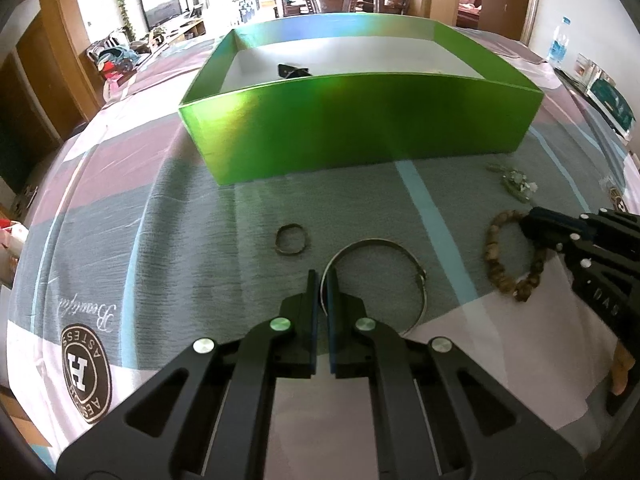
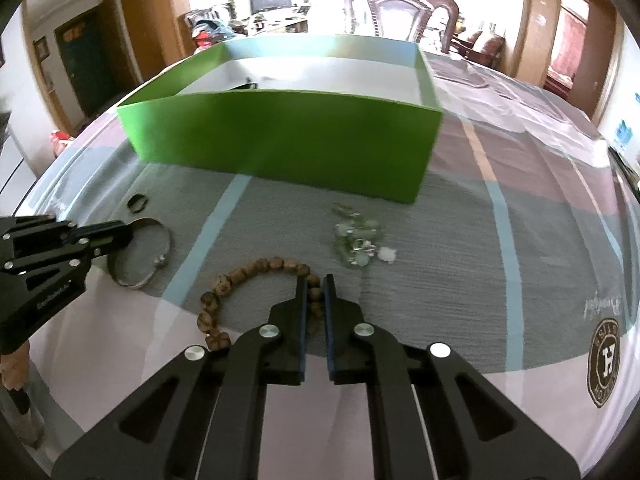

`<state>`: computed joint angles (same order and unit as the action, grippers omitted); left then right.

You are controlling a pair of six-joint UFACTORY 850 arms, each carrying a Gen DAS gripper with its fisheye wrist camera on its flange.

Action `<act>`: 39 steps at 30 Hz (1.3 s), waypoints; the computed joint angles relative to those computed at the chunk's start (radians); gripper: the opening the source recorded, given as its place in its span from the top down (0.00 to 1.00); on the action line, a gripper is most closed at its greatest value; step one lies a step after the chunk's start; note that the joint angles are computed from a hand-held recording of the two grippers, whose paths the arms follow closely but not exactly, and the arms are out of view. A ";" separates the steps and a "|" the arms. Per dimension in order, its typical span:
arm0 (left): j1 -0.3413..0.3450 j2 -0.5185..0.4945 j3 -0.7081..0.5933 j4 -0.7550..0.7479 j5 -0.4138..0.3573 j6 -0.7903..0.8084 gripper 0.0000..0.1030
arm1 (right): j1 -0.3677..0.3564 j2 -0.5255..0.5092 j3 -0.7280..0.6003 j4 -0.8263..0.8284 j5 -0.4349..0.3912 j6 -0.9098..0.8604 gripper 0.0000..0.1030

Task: Organize jewelry
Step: 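Carry the bangle and wooden bracelet over the green box and open both tools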

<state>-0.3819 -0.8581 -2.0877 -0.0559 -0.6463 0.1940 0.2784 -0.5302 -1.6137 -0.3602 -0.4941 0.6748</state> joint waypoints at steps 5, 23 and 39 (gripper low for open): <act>0.001 -0.008 -0.013 0.009 -0.005 -0.015 0.96 | -0.007 0.008 0.007 0.009 0.013 0.006 0.92; -0.007 -0.002 -0.001 0.032 0.012 -0.025 0.95 | 0.002 -0.006 -0.005 -0.024 -0.009 0.006 0.83; 0.016 0.090 0.013 -0.145 0.111 0.177 0.96 | 0.008 0.084 -0.033 -0.061 0.022 0.010 0.92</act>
<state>-0.3656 -0.7684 -2.0749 -0.2004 -0.5350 0.3708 0.2867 -0.4458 -1.6467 -0.4211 -0.4717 0.6852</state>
